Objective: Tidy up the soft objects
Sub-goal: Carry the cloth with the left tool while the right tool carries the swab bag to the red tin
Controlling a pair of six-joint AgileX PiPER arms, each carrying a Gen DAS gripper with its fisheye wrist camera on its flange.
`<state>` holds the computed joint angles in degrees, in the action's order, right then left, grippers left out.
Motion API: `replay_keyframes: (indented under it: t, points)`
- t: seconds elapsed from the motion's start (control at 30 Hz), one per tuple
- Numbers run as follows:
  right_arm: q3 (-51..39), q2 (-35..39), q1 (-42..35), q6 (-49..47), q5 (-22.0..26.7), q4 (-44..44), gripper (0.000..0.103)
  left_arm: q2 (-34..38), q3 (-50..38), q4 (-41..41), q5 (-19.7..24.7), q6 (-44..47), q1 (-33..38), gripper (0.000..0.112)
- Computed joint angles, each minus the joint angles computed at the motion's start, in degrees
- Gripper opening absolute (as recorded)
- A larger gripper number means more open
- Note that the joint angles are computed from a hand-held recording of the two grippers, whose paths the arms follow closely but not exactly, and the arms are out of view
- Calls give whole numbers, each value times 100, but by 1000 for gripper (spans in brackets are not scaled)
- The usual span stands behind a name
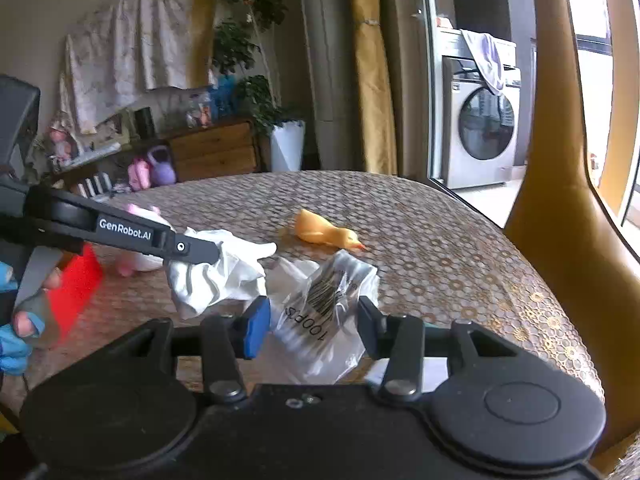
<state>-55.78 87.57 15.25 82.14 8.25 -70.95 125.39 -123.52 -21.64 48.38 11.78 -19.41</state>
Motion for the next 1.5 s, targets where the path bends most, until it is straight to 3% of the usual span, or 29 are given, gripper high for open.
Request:
replay_keyframes:
  t: [0.27,0.67,1.13,1.33,1.5]
  points:
    - [-132,-424,666,-1330,291,1437,45,-1097,1414,-523,-271,713,586,11]
    - [-1039,-154,1735,-2263,777,2312,45,-2164,2437,-1140,-80,1609,1755,11]
    - [-3150,1320,2649,-3735,1242,3594,45,-2336,2445,-1569,388,2412,3175,11]
    - [-4447,2194,2761,-4952,1700,4741,45,-2106,2237,-1634,472,2576,3576,11]
    - [-5532,2967,2821,-5527,2150,5179,45,-1816,1940,-1552,522,2527,3819,11]
